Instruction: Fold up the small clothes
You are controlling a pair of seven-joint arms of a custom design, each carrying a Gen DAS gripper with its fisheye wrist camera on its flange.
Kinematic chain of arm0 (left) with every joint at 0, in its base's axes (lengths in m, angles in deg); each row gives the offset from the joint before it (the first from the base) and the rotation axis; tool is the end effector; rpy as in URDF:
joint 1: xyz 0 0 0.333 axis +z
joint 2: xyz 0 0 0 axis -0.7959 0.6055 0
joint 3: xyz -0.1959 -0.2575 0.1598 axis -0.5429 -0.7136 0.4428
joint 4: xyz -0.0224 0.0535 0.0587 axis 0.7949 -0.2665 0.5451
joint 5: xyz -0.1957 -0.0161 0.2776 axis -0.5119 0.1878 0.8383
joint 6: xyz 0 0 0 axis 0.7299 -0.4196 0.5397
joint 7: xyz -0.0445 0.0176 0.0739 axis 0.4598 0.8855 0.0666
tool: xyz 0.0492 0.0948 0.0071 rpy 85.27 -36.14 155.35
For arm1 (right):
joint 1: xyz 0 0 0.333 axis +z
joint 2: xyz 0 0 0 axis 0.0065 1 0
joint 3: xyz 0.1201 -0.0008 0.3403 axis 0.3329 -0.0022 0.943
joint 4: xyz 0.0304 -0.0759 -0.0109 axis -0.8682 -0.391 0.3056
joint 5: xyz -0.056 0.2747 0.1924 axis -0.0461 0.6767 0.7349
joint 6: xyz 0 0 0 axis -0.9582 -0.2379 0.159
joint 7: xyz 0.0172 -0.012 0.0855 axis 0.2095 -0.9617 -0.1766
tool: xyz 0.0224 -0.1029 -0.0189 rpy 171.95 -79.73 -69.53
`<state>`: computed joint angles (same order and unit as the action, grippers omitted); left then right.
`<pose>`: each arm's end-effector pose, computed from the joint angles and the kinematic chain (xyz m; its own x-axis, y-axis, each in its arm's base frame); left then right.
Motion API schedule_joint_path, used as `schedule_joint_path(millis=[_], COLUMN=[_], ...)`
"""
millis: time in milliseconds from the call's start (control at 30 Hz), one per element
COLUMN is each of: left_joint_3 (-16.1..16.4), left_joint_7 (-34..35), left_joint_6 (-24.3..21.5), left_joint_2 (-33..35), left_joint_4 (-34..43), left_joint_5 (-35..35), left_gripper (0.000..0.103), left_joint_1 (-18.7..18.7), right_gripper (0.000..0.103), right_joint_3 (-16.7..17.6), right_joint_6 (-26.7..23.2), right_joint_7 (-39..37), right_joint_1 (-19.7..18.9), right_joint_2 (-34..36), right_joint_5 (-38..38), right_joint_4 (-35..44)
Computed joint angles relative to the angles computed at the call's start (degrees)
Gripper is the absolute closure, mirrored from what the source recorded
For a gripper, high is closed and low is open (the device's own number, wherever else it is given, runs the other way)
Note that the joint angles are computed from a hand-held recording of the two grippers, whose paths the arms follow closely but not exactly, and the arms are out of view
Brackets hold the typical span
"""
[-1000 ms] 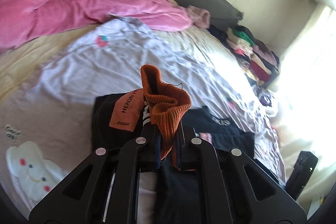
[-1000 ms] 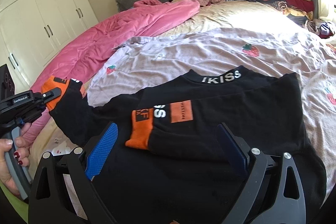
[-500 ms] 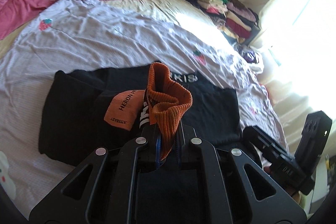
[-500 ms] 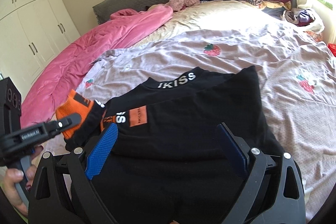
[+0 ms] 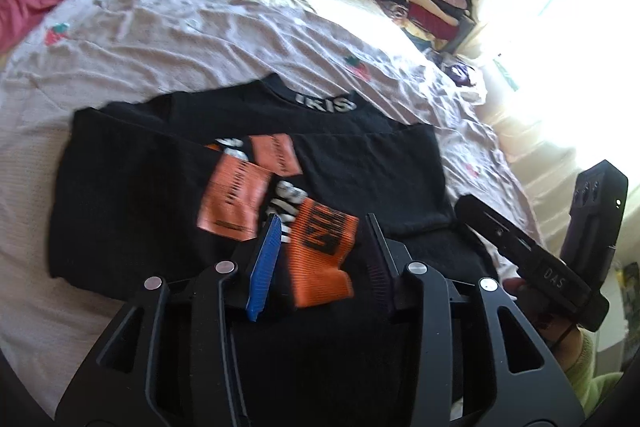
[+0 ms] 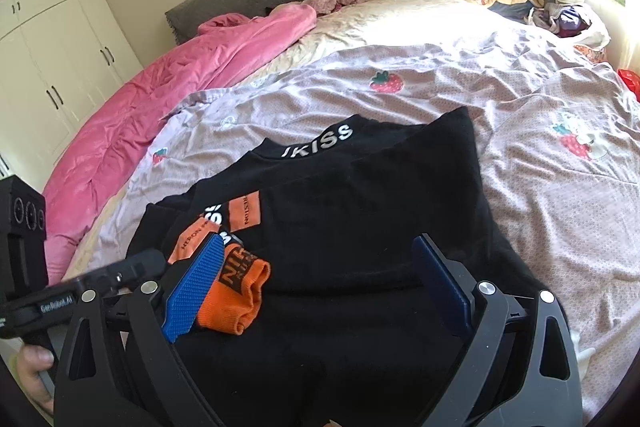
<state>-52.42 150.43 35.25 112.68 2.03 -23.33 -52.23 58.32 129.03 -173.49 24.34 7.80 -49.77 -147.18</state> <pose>0.7732 -0.1279 0.4444 -0.5968 -0.6908 0.4082 -0.7572 0.3166 -0.5713 0.6221 0.2490 0.4302 -0.3274 -0.8819 -0.3393 -0.5628 0.4704 -0.6797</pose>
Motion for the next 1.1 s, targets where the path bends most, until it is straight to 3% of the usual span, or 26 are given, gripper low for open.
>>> schedule_joint_path(millis=[167, 467, 567, 767, 867, 933, 1100], left_joint_3=[3.2, 4.1, 3.9, 3.9, 3.8, 3.7, 3.7], left_joint_7=[-1.0, -4.1, -4.1, -4.4, -4.8, -5.0, -5.2], left_joint_6=[7.6, 9.9, 10.2, 10.3, 10.2, 10.0, 10.2], left_joint_2=[-1.5, -0.6, -1.0, -0.9, -0.6, -0.4, -0.5], left_joint_4=[-3.0, -2.2, -3.0, -3.2, -2.9, -2.6, -2.5], left_joint_5=[2.9, 6.5, 6.4, 6.4, 6.2, 6.0, 5.8], left_gripper=[0.061, 0.048, 0.047, 0.045, 0.044, 0.044, 0.044], left_joint_1=[-1.3, -0.1, 0.6, 1.1, 1.5, 1.7, 2.1], right_gripper=[0.010, 0.027, 0.038, 0.053, 0.068, 0.090, 0.097], right_joint_3=[3.4, 12.4, 13.9, 13.1, 12.4, 12.9, 10.4], right_joint_6=[1.9, 0.9, -0.8, -2.1, -1.5, -0.6, 1.9], right_joint_7=[-7.9, -29.4, -34.2, -39.3, -41.8, -43.9, -45.4], right_joint_1=[-1.9, -6.7, -7.3, -6.2, -5.4, -5.5, -3.4], right_joint_2=[3.3, 11.1, 13.4, 16.0, 16.7, 17.3, 17.0], right_joint_5=[6.4, 23.0, 27.1, 32.8, 34.7, 36.0, 36.6], right_joint_4=[2.9, 11.1, 13.8, 16.6, 17.4, 17.9, 18.1])
